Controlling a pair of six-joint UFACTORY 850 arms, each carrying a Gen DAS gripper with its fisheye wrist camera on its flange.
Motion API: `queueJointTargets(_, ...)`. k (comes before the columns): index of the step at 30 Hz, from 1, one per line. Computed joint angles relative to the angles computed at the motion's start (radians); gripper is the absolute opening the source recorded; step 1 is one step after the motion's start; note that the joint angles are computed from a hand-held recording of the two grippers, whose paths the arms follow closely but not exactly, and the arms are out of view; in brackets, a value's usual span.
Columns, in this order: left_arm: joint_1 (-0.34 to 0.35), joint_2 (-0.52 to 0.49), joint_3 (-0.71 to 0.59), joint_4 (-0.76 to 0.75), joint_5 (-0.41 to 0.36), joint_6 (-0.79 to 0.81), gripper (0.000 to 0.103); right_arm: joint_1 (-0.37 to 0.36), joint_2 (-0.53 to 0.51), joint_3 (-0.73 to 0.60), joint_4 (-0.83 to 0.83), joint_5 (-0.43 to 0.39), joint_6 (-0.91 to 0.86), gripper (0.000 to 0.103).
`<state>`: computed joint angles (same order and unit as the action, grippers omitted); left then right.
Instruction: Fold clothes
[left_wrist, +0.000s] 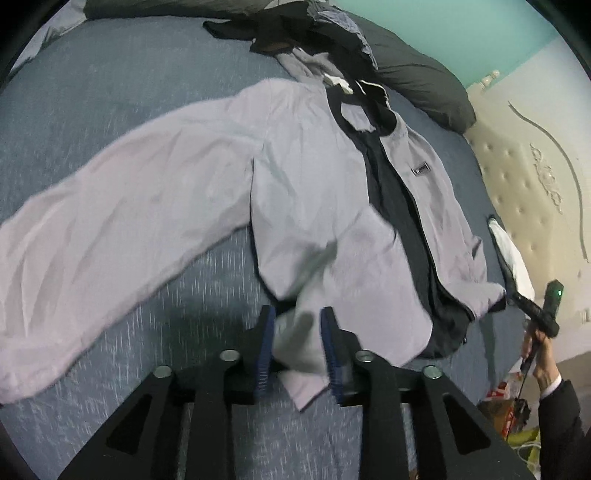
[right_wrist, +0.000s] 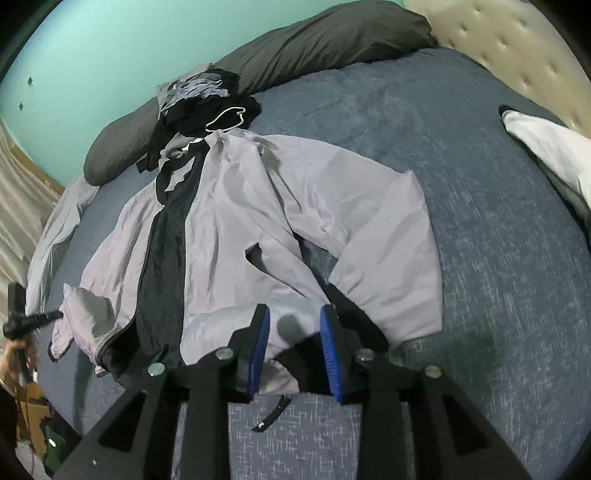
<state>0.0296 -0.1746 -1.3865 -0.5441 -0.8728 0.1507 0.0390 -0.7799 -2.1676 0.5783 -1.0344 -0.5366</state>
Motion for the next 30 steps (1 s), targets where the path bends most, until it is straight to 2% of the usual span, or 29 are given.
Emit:
queueJointTargets(11, -0.025, 0.017, 0.087, 0.000, 0.030, 0.071, 0.036, 0.001, 0.027, 0.056, 0.005, 0.013, -0.005, 0.028)
queueJointTargets(14, -0.035, 0.013, 0.081, 0.024, 0.048, 0.078, 0.045, -0.001, 0.023, 0.056, 0.003, 0.013, 0.000, 0.028)
queueJointTargets(18, -0.033, 0.012, 0.073, -0.001, 0.074, 0.117, 0.047, -0.005, 0.021, 0.061, 0.008, 0.013, 0.000, 0.028)
queueJointTargets(20, -0.032, 0.004, 0.068, -0.014, 0.077, 0.138, 0.054, -0.004, 0.020, 0.062, 0.006, 0.014, 0.000, 0.028)
queueJointTargets(30, -0.040, -0.029, 0.072, -0.069, 0.103, 0.214, 0.054, 0.002, 0.018, 0.065, 0.002, 0.022, 0.002, 0.028)
